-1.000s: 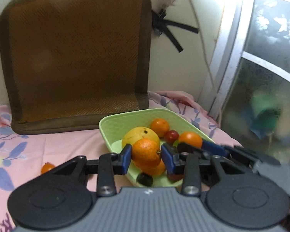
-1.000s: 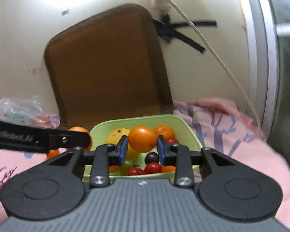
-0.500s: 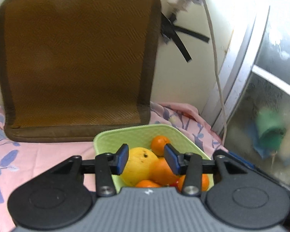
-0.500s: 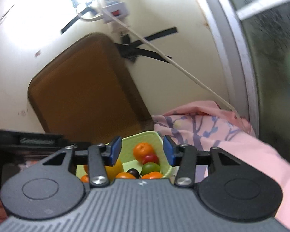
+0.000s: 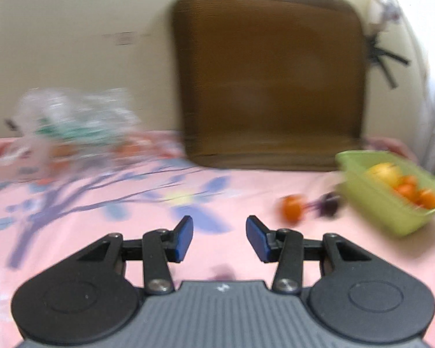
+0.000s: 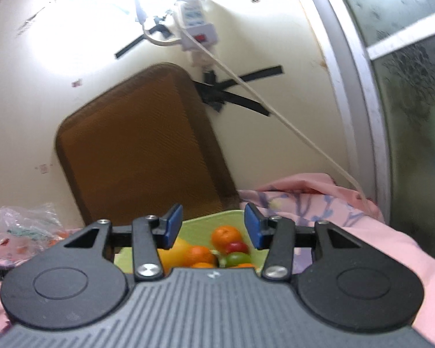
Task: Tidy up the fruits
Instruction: 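Grasp a dark plum with the right gripper while the left gripper grasps an orange tomato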
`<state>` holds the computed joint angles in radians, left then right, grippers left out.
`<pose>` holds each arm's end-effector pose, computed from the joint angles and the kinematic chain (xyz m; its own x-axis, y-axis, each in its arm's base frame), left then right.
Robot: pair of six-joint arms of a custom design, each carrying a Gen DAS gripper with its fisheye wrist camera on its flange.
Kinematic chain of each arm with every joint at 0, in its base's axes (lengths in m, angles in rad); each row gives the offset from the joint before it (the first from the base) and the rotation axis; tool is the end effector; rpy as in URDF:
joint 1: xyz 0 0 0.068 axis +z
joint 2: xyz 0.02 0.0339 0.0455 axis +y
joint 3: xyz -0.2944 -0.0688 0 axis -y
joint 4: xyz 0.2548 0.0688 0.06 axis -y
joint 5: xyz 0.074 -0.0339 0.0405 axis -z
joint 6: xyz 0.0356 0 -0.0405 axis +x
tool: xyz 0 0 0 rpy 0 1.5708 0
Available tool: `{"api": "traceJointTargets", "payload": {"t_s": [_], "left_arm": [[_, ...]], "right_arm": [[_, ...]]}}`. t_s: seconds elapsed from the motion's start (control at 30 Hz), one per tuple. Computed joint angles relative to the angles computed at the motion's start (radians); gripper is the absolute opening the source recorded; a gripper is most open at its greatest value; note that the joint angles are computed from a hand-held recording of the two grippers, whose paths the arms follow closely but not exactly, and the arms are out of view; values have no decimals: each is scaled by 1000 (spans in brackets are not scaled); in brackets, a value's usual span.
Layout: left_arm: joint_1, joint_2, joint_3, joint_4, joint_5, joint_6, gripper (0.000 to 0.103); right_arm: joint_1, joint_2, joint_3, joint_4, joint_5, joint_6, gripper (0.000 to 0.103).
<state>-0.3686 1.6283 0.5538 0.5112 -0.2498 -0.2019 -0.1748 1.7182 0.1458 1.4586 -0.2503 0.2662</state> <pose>0.2856 -0.1009 0.1540 -0.5189 -0.0079 -0.8548 0.0511 0.9979 -0.0402 0.2286 -0.0314 0.1375 -0.1273 0.2813 -0.9511 -0.0418 0.9566 0.2885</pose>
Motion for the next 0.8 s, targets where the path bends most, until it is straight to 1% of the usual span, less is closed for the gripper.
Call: {"api": "traceJointTargets", "payload": {"t_s": [0.07,0.1,0.13,0.2,0.23,0.3,0.37,0.4,0.47,0.5,0.6,0.67,0.77,0.8], "left_arm": [[44,8,-32,43,-5,5,41],[69,14,-42,62,9,-3,41],[88,19,-47,74,26,-12,42],[115,34,-30,57,83,-46,41],[131,41,-26,60,107,-60,41],[170,43,-33,70,163,-93,41],[205,46,-53,98,217,-135,39],[220,48,-62,114,240,-151,39],[236,50,-74,144,276,-158,39],[238,50,-81,159,288,-154,39],[246,53,-100,204,327,-153,39],[254,52,-105,214,348,-159,39],[258,54,-105,216,360,-160,39],[257,52,-106,218,361,-160,39]], "right_arm": [[49,-61,-12,-38,-25,12,49],[87,-99,-13,-75,-44,8,49],[133,-134,-8,-124,-44,-6,49],[267,-200,38,-290,-7,-46,49],[328,-202,69,-355,25,-68,49],[450,-162,156,-481,150,-113,47],[519,-95,271,-627,262,-122,36],[542,-62,332,-698,313,-144,33],[581,-4,414,-758,408,-250,33],[590,16,456,-803,435,-302,33],[583,44,572,-985,442,-398,33],[572,59,633,-1090,443,-441,33],[571,92,698,-1201,446,-463,33],[576,105,713,-1215,451,-477,34]]}}
